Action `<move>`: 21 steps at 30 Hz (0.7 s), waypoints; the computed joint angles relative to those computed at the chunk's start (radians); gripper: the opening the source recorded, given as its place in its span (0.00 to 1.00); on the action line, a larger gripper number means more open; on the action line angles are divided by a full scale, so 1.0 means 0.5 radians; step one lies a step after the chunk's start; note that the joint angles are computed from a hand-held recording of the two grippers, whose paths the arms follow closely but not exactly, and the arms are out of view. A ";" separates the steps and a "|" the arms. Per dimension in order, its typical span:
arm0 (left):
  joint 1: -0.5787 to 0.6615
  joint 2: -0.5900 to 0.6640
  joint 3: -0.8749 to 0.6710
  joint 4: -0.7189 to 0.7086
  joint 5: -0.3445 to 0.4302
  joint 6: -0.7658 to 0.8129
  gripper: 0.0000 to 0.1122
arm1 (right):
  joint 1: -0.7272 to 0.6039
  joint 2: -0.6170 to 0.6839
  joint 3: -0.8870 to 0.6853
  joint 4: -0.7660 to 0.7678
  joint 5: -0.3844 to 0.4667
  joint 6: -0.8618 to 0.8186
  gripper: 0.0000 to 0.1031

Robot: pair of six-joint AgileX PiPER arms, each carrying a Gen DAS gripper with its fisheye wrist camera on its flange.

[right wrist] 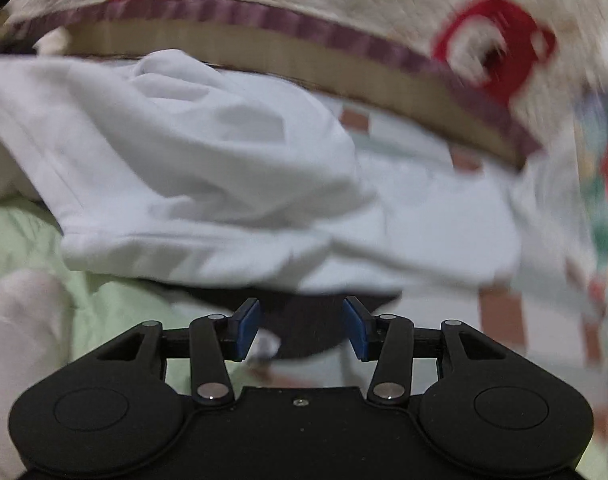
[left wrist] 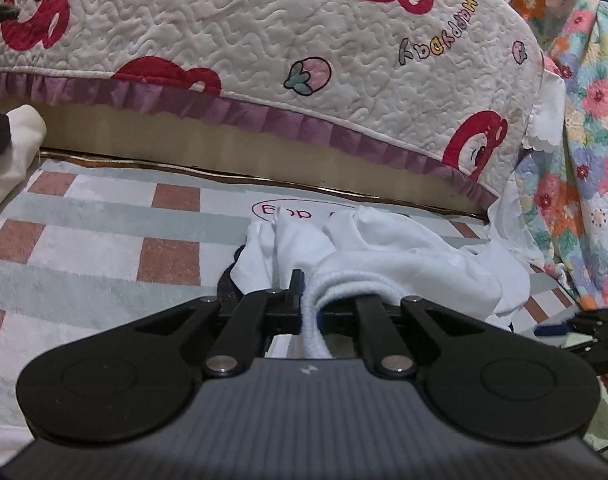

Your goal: Fold clothes

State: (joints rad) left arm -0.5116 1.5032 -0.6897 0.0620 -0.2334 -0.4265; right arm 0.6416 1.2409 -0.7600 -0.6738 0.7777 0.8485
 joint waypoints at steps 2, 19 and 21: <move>0.014 0.002 0.016 0.083 -0.013 -0.098 0.05 | 0.032 0.085 -0.050 -0.037 0.000 -0.372 0.50; 0.025 -0.130 0.234 0.418 -0.431 -0.344 0.05 | -0.004 0.229 -0.072 -0.247 -0.655 -0.552 0.06; 0.113 -0.122 0.261 0.699 -0.506 -0.675 0.05 | -0.096 0.211 -0.088 -0.164 -0.663 -0.544 0.06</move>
State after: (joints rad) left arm -0.4551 1.4423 -0.5593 0.4114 -0.4862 -0.7638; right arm 0.5935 1.3463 -0.8042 -0.7560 0.4462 0.5763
